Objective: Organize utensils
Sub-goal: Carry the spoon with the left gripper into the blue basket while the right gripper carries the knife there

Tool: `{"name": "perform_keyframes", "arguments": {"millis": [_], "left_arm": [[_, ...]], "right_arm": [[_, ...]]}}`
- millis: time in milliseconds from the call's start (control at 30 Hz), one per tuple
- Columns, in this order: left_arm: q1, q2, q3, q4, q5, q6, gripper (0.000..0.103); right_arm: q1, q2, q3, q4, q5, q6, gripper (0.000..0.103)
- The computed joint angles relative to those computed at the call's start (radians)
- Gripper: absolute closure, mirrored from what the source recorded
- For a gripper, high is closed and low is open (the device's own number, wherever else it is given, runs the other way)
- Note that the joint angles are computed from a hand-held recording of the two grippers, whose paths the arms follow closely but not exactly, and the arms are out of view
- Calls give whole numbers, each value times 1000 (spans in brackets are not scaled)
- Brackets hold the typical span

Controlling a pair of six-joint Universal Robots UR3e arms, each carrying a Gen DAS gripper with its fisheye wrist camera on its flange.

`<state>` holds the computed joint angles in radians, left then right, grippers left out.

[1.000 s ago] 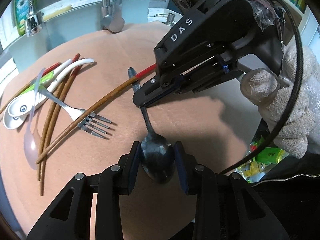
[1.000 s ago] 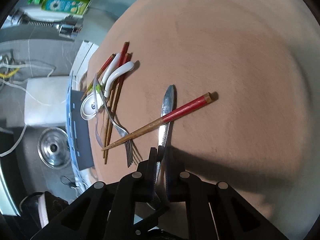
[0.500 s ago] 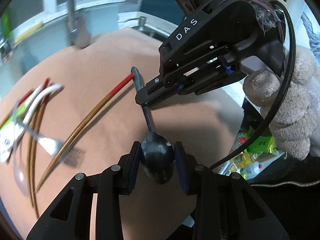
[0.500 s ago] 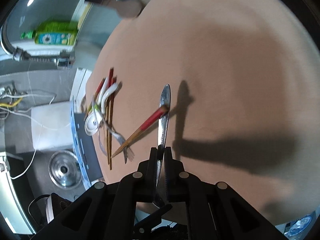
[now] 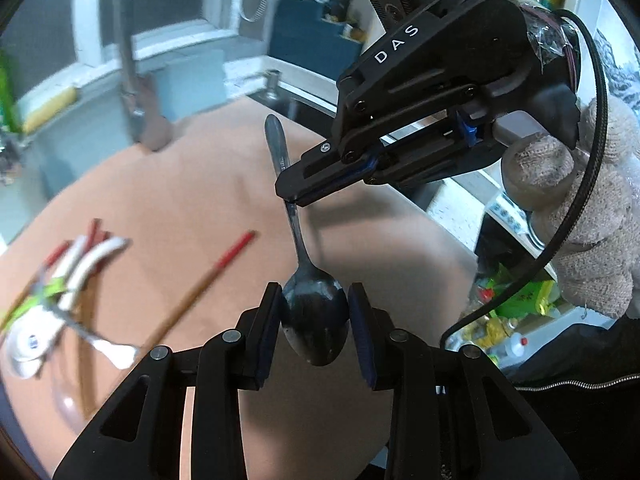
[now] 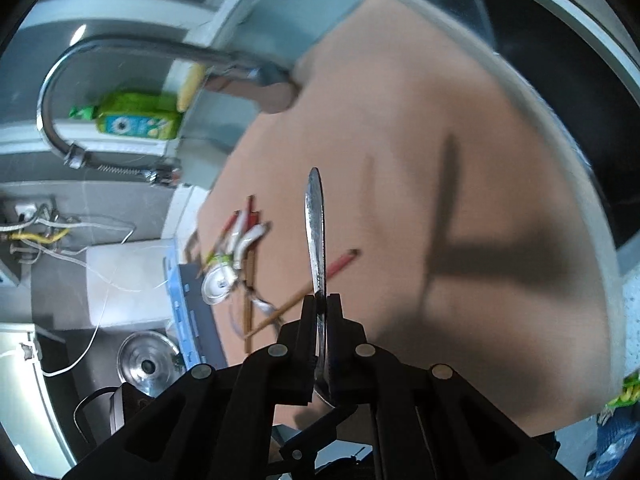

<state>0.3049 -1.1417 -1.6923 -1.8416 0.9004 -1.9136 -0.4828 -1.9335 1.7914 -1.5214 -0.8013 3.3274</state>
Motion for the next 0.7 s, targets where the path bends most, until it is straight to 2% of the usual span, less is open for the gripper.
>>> {"name": "perform_keyframes", "arguments": {"millis": [100, 233, 433, 567, 700], "left_arm": [[124, 22, 52, -98, -19, 77, 71], [346, 33, 150, -276, -40, 229, 71], [679, -11, 289, -481, -40, 454, 71], [838, -81, 356, -504, -40, 516, 71], [926, -156, 376, -428, -38, 508, 71]], "right_arm": [[110, 82, -56, -118, 14, 95, 99], [287, 226, -172, -285, 17, 233, 99], [583, 501, -432, -496, -13, 444, 99], [759, 721, -690, -542, -44, 538, 99], [895, 985, -1058, -482, -63, 601, 99]]}}
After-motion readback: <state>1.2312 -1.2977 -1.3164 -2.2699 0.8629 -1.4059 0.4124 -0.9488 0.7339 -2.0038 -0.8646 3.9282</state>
